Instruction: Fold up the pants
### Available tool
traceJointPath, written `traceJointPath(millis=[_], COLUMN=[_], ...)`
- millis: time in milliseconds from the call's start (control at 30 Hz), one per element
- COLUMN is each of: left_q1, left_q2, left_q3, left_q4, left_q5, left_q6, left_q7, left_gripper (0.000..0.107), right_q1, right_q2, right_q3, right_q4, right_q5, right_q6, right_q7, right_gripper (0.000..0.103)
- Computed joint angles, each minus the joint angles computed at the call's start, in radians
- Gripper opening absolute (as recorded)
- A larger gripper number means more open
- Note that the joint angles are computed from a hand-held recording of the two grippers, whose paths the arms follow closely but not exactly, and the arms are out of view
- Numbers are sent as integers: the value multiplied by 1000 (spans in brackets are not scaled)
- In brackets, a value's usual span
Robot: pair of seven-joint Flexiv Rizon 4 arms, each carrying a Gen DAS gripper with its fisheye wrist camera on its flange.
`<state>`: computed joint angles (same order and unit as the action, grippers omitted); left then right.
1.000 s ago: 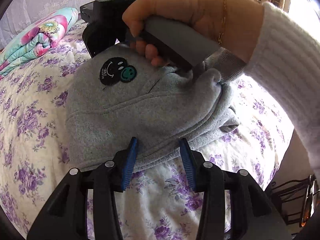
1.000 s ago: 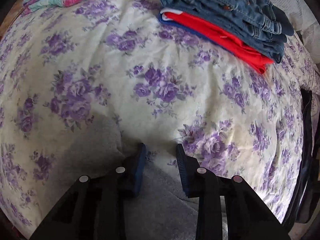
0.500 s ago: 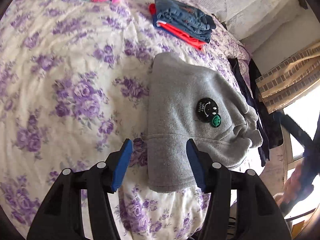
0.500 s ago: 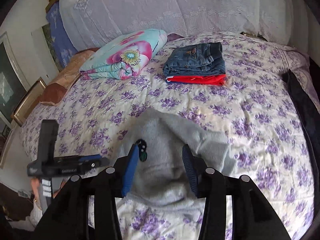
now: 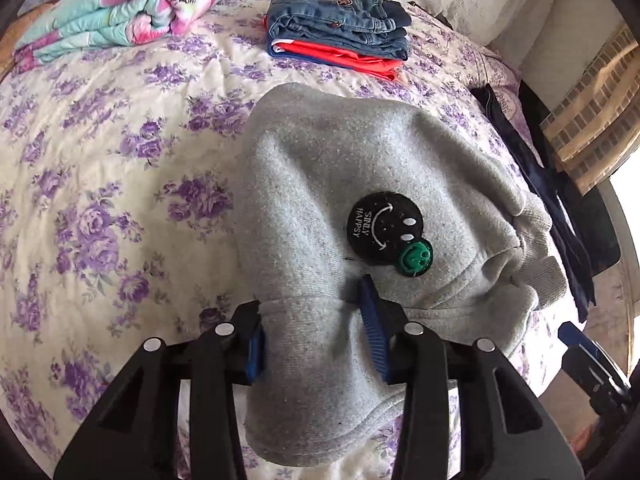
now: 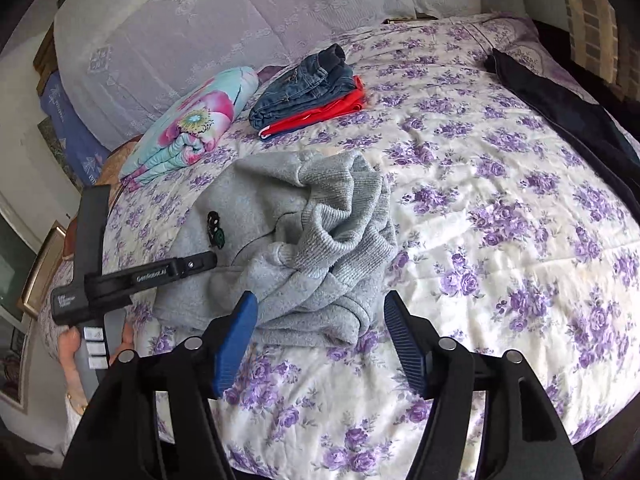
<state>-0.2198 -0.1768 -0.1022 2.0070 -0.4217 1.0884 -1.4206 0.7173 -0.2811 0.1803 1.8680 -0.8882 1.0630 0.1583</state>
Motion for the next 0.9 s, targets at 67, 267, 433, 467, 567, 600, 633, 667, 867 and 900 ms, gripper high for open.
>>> traceJointPath(millis=[67, 267, 433, 467, 567, 600, 633, 667, 867, 900], left_q1=[-7, 3, 3, 5, 8, 10, 11, 14, 18, 21], left_q2=[0, 5, 6, 6, 8, 7, 6, 5, -8, -8], left_q3=[11, 4, 2, -1, -4, -5, -7, -9, -12, -15], left_q4=[-12, -3, 2, 5, 13, 16, 19, 20, 18, 22], left_q5=[47, 23, 13, 4, -20, -32, -45, -61, -114, -134], left_q6=[-9, -11, -8, -8, -13, -13, -13, -16, -27, -25], left_q7=[-33, -15, -6, 4, 31, 43, 53, 63, 95, 105], left_gripper=[37, 36, 36, 36, 36, 36, 36, 36, 37, 36], right_q1=[7, 29, 22, 19, -27, -49, -81, -111, -79, -42], right_q2=[-21, -71, -134, -146, -169, -172, -183, -198, -232, -235], right_q3=[-15, -38, -32, -27, 4, 8, 29, 56, 22, -24], right_q4=[-23, -105, -163, -166, -137, -101, -73, -57, -91, -84], right_q5=[-24, -66, 43, 75, 226, 275, 351, 421, 491, 475], right_q6=[-9, -118, -173, -173, -47, 72, 194, 291, 336, 379], right_q7=[12, 4, -67, -85, -125, -101, -103, -122, -219, -211], right_gripper=[72, 87, 94, 95, 97, 97, 97, 99, 88, 70])
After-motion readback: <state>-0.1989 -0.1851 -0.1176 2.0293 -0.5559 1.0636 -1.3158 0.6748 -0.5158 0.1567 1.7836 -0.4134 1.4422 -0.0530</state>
